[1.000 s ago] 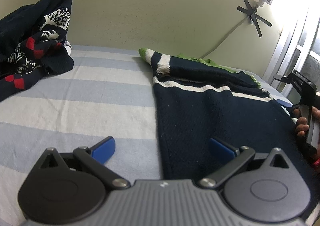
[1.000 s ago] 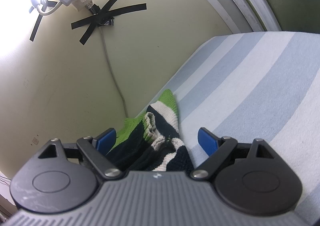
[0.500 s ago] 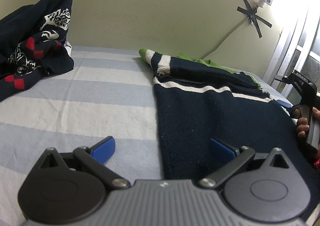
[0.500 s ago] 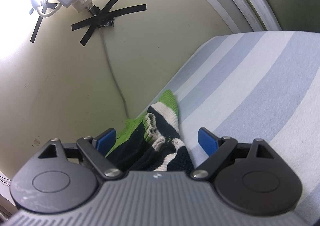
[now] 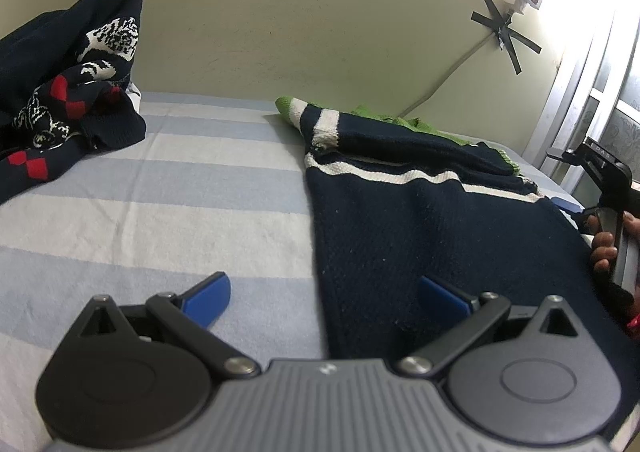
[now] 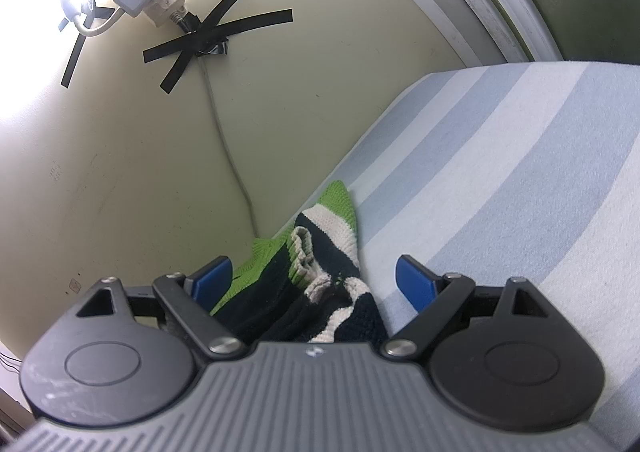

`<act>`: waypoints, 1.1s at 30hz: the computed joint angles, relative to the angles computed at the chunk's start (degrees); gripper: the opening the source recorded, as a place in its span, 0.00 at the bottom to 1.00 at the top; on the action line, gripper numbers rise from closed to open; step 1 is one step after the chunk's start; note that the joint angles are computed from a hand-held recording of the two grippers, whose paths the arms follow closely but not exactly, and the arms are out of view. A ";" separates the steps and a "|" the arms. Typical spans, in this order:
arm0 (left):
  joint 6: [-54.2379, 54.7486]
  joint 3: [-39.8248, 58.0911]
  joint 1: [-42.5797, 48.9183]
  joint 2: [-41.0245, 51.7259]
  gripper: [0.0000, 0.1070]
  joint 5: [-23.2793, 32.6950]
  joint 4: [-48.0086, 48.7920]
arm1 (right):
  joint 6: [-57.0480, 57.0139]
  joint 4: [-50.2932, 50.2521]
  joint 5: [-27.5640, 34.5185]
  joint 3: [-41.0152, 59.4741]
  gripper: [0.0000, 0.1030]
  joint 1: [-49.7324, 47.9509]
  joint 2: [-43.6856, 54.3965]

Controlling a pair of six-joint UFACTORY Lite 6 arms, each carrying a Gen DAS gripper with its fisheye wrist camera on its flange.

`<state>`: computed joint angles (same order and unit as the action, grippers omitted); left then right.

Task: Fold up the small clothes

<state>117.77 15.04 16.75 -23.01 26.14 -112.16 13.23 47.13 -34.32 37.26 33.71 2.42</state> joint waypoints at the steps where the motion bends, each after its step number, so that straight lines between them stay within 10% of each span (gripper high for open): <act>1: 0.20 -0.01 -0.34 -0.10 0.96 -0.39 -0.29 | 0.00 0.00 0.00 0.00 0.88 0.00 0.00; 33: -1.19 -0.11 0.70 -0.15 0.96 1.00 1.15 | -1.62 1.08 0.53 0.94 0.89 0.16 0.60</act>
